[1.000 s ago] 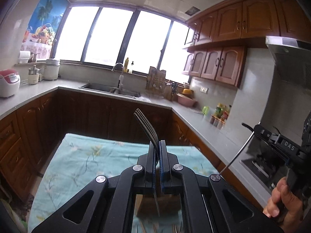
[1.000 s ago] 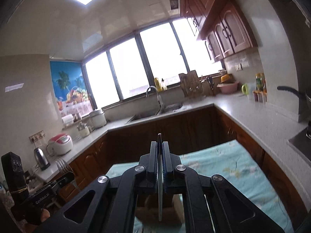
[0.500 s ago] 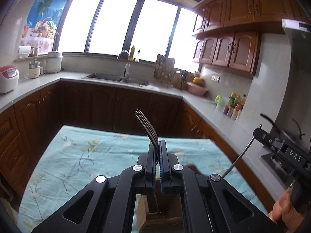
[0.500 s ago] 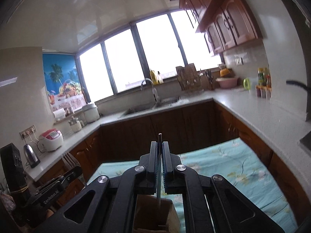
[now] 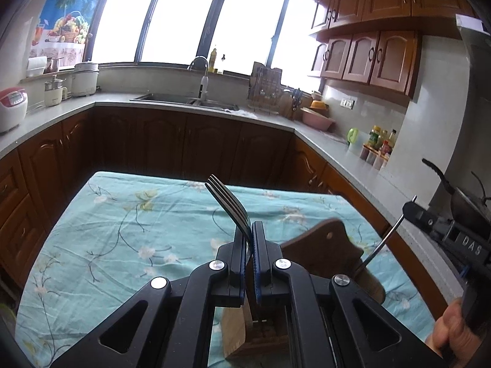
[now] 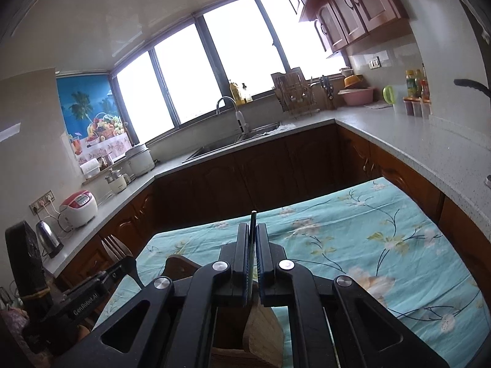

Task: Organize utensils
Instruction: 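Lower both forks into the holder and open both tools, then move both open tools back over the remaining utensils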

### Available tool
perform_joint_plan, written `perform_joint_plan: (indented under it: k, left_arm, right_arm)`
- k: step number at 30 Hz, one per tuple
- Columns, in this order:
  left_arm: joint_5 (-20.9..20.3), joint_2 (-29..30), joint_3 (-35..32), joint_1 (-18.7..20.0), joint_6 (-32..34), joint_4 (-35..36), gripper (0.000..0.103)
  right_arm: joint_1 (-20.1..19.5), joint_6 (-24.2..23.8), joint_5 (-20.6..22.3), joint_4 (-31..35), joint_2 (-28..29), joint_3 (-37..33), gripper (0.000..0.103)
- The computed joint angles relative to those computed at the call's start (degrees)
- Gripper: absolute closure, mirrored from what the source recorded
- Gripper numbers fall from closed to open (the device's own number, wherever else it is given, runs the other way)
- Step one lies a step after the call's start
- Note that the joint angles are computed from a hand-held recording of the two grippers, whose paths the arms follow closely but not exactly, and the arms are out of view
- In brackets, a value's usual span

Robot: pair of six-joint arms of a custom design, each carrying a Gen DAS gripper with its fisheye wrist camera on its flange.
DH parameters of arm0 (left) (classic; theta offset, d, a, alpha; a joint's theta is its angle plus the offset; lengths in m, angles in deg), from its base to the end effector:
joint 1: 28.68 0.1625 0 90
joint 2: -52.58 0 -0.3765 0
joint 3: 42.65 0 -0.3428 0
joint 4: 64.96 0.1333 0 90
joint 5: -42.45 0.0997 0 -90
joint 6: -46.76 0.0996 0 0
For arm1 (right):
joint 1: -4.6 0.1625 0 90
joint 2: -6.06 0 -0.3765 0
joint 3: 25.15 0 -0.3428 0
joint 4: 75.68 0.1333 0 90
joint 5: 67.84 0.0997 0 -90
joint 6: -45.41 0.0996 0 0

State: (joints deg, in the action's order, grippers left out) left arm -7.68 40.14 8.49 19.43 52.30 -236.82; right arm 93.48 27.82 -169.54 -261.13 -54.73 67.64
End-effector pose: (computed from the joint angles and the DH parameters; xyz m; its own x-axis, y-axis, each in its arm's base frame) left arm -0.3608 -0.6976 0.0417 -0.8131 0.2376 -0.5315 0.5682 0.5225 -0.6357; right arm 0.1012 -0.6084 0.3551 -0.9325 0.0561 0.3567 -0.2865 0.4866 -0.8253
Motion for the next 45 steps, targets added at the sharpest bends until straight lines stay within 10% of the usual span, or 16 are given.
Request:
perform_joint_plan:
  k: [17, 19, 23, 31, 36, 45]
  left_arm:
    - [0.76, -1.22, 1.28, -0.19, -2.82, 3.32, 0.097]
    - [0.76, -1.52, 1.58, -0.23, -3.71, 3.88, 0.082]
    - [1.19, -2.27, 3.24, -0.39, -3.64, 2.15, 0.067]
    - [1.81, -7.15, 12.35, -1.7, -5.03, -2.02, 0.029]
    - [3.14, -12.06, 21.18, -2.67, -7.8, -5.07, 0.019]
    - [6.76, -19.4, 35.23, -6.15, -11.92, -7.71, 0.01]
  right_arm:
    - [-0.68, 1.37, 0.13, 3.26, -0.5, -0.26, 0.093]
    - [-0.71, 1.77, 0.25, 3.75, -0.43, -0.5, 0.092]
    - [-1.22, 2.77, 1.27, 3.63, -0.98, 0.48, 0.056]
    - [-1.16, 4.0, 2.2, 1.64, -3.56, 3.97, 0.039]
    - [-1.22, 3.98, 3.62, -0.89, -6.03, 7.73, 0.006]
    - [-1.07, 4.28, 3.95, -3.12, -10.7, 15.43, 0.003]
